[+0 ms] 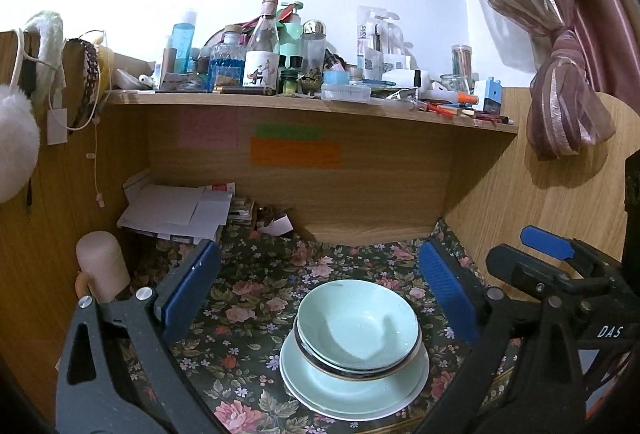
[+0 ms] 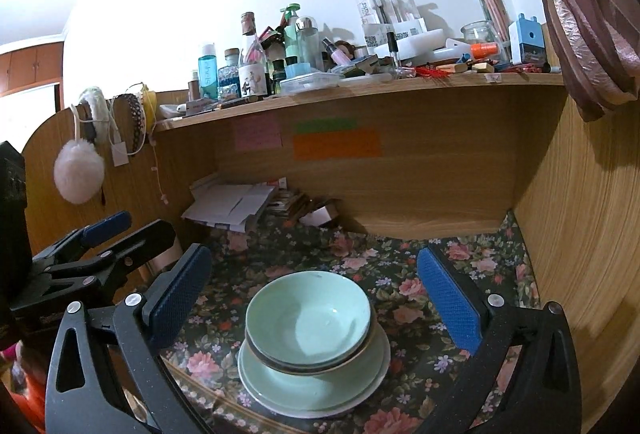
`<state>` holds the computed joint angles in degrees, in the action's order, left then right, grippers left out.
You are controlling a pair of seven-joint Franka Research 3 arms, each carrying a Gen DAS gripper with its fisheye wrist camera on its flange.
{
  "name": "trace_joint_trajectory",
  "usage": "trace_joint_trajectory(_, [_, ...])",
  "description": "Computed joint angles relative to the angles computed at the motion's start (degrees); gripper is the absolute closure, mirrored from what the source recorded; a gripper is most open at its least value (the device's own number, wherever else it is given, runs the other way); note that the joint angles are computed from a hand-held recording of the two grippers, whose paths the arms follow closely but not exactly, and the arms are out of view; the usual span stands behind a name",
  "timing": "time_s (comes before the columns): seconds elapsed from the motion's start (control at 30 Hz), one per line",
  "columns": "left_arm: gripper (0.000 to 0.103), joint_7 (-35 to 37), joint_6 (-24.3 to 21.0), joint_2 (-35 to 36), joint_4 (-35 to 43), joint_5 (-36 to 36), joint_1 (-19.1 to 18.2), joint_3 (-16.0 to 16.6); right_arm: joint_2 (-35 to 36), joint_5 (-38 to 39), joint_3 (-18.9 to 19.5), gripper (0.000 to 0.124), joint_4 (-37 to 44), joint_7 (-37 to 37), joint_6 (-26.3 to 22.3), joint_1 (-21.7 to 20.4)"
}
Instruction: Organize plates and bowls
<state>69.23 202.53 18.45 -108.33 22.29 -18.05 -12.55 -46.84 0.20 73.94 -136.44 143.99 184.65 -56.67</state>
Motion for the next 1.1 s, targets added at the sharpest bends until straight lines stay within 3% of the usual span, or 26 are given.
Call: trace_joint_trajectory(1.1, [0.002,-4.2,-1.9,1.5,2.2,5.3,2.6,-2.5,-0.4,-0.6,0.1,0.021,0.3,0.5,-0.9,-0.4])
